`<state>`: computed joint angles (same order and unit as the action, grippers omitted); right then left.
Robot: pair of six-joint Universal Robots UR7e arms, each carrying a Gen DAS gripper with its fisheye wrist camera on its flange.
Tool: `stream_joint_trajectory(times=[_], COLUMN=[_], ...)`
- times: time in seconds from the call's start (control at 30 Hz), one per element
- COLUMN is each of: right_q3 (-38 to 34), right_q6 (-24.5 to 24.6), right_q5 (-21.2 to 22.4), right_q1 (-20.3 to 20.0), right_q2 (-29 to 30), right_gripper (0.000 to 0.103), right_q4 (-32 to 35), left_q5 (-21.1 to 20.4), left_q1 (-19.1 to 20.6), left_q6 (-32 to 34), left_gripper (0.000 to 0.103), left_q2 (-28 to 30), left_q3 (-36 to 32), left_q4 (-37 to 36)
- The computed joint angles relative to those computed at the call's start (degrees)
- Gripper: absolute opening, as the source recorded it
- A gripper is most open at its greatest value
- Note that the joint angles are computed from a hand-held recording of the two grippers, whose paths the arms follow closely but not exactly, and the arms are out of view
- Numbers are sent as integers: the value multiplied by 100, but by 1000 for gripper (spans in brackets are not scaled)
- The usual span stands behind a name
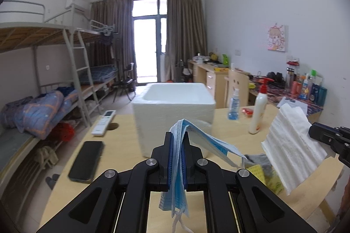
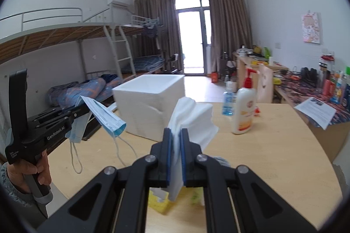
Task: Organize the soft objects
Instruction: 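Carry the mask and paper towel up over the white foam box with both tools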
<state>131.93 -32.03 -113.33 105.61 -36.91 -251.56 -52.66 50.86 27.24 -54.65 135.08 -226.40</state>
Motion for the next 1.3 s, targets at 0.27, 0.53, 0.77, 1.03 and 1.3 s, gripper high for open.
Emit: stream_joint_trajectory(times=[0.27,0.53,0.77,1.03,1.3], right_q3=[-224,-422,-619,-924,-1288], right_q6=[2,14,-35,-119,-194], right_q5=[251,381,368,91,-75], right_q1=[188,251,270,408,472], right_q2=[161,247,175,118,75], right_gripper=[10,10,10,10,10], right_q4=[355,704,999,1317,1666], left_q5=[290,469,439,260,72], left_q1=[52,86,130,184,293], left_q6=[114,236,249,412,495], left_gripper=[7,7,7,7,7], left_q2=[-205,-247,-249,-302,-316], left_q3=[181,187,101,-245,-617], left_q4=[-293,-430,-384,-135,224])
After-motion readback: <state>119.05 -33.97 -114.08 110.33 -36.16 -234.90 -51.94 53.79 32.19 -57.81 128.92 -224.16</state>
